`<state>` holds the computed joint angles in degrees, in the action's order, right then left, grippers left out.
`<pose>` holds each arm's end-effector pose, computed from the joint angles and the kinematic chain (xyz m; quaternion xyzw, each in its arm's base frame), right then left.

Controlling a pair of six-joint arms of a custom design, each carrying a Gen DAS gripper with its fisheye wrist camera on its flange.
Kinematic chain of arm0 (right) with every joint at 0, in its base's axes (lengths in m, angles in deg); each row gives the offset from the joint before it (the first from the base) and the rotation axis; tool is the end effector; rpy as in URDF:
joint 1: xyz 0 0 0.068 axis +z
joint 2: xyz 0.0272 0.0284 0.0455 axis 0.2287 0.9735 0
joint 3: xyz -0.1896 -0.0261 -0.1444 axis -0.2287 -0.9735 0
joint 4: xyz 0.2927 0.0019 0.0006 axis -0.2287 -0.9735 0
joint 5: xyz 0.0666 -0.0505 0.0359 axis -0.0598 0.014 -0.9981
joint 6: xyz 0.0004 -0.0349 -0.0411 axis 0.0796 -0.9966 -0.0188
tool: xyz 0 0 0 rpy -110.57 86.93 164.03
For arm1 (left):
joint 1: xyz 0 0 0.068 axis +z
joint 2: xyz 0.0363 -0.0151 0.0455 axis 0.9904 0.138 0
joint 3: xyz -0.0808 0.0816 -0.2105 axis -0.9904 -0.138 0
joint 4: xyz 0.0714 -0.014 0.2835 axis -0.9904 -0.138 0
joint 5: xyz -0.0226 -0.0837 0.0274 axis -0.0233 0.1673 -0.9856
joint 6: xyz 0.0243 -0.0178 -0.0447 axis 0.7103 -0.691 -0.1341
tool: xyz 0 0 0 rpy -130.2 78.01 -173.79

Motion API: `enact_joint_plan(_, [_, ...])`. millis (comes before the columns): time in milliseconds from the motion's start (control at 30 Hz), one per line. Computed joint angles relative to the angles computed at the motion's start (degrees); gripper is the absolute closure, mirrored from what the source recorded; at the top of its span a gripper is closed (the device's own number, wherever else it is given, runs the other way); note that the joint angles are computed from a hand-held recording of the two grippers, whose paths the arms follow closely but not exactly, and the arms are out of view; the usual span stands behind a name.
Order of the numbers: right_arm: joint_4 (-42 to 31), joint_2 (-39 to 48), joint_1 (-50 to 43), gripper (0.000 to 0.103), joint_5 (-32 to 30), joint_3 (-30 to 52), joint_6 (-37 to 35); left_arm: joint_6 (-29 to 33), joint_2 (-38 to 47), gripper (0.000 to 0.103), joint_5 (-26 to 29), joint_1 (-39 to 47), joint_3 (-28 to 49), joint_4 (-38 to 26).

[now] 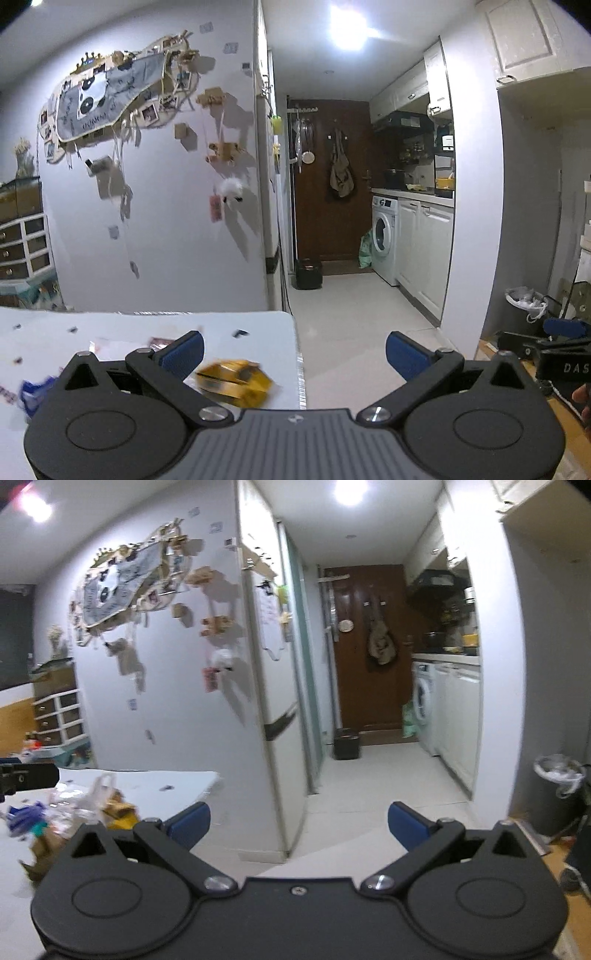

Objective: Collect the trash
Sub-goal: 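Move both tools back toward the trash on the counter, then grasp the brown cardboard piece with the left gripper while the right gripper grasps the yellow box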

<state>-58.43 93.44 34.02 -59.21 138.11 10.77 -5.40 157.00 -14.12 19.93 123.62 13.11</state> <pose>0.1826 0.0608 0.4686 0.0001 0.8030 0.0752 0.5913 0.1561 -0.2358 0.5188 0.0734 0.8062 -0.0147 0.5869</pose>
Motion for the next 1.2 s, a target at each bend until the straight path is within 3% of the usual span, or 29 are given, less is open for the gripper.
enact_joint_plan(133, [-1.18,5.92,7.63,0.000,6.22,5.54,0.56,4.32,-6.24,0.000,5.43,5.14,-5.39,1.39])
enact_joint_plan(333, [0.05,12.47,14.06,0.000,7.80,10.82,2.53,9.77,-16.97,0.000,18.63,18.08,-17.16,6.59])
enact_joint_plan(500, [1.84,16.42,15.00,0.000,3.61,13.51,4.07,13.82,-22.97,0.000,33.27,31.99,-25.88,10.97])
enact_joint_plan(667, [4.22,21.62,14.82,0.000,0.58,16.70,3.46,15.45,-27.67,0.000,53.07,45.89,-36.38,17.26])
enact_joint_plan(833, [4.96,28.32,12.48,0.000,-6.99,21.70,-0.79,19.98,-30.98,0.000,63.01,52.07,-44.36,21.05])
enact_joint_plan(1067, [-0.27,44.46,11.28,0.000,-12.68,38.18,-7.10,23.72,-28.69,0.000,77.51,59.12,-45.13,19.36])
enact_joint_plan(1200, [-4.20,54.95,10.32,0.000,-17.37,49.79,-9.73,25.97,-27.86,0.000,79.54,61.15,-45.68,18.08])
